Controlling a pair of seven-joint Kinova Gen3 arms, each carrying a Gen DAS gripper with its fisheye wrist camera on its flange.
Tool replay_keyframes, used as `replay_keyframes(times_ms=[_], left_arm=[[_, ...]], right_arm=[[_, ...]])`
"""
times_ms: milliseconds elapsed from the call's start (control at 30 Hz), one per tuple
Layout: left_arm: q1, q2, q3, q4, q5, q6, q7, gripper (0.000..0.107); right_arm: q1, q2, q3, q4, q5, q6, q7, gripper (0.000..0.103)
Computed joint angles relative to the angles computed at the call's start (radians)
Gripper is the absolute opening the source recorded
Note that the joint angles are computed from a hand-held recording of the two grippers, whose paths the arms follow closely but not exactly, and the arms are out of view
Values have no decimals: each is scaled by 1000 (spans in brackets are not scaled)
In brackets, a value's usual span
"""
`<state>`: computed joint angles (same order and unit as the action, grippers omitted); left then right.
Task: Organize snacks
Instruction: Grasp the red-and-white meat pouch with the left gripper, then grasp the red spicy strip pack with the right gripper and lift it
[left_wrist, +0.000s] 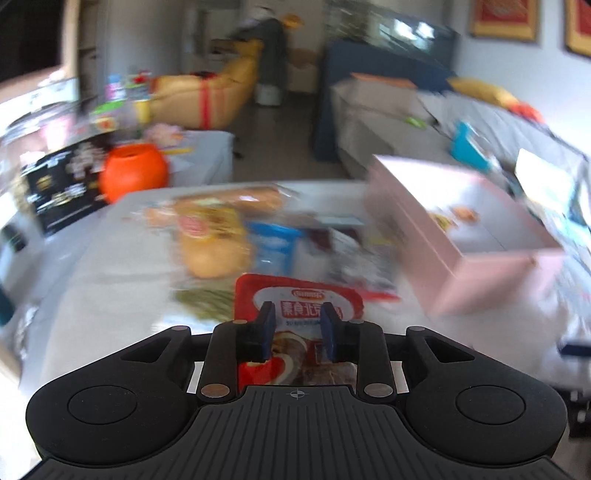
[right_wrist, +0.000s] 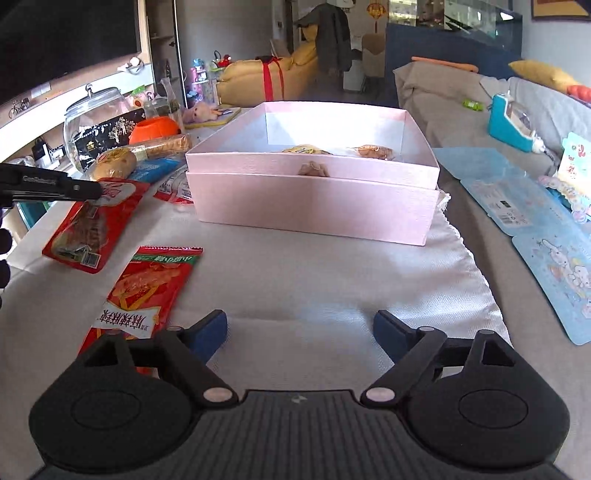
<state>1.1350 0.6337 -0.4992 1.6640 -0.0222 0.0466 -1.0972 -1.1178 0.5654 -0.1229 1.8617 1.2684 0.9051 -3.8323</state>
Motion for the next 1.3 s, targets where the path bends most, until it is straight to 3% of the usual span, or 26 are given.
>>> replay_keyframes(times_ms=[100,167,267,367,533,600,667,767,933,1000,1067,1100,1167,1233,1300], left_arm=[[23,7,-15,-12,-60,14,8,24],[-22,-17,48,1,-33,9,-36,31],[-65,-44,120,20,-53,7,-77,35],[-15,-40,65,30,-33,2,-57,35],[144,23,-144,-7,-78,74,98,34],[135,17,-141,-7,-52,75,78,33],[105,3,-98,-10,-75,75,73,33],[97,11,-67,-39,-136,106,75,34],[104,45,-59,-96,-213,164,115,38],[96,48,-48,-105,-238,173,133,39],[92,48,-39,-111,-265,184,150,39],[90,48,-34,-112,-278,188,159,40],[87,48,-25,-115,-305,194,177,41],[73,47,-1,-124,-334,207,183,45],[39,42,51,-128,-374,210,155,63]], right_arm=[[-8,-10,19,13,5,-25,-32,87],[-23,-33,59,29,22,-97,-79,87],[55,-60,10,7,55,-212,-55,87],[83,-5,-19,-91,16,-214,67,88],[109,102,-141,-229,34,-60,271,86],[80,87,-98,-218,10,-82,314,77],[34,54,-16,-180,-30,-130,305,57],[-36,32,74,-148,-112,-92,291,55],[-54,-3,72,-69,-136,-1,179,55],[-57,-5,68,-38,-113,17,112,60],[-50,-1,55,-15,-89,24,49,73],[-61,1,67,-4,-75,18,23,75],[-39,5,36,-5,-55,29,21,80],[-28,6,25,-7,-47,26,21,83],[-30,4,25,-7,-47,24,20,84]])
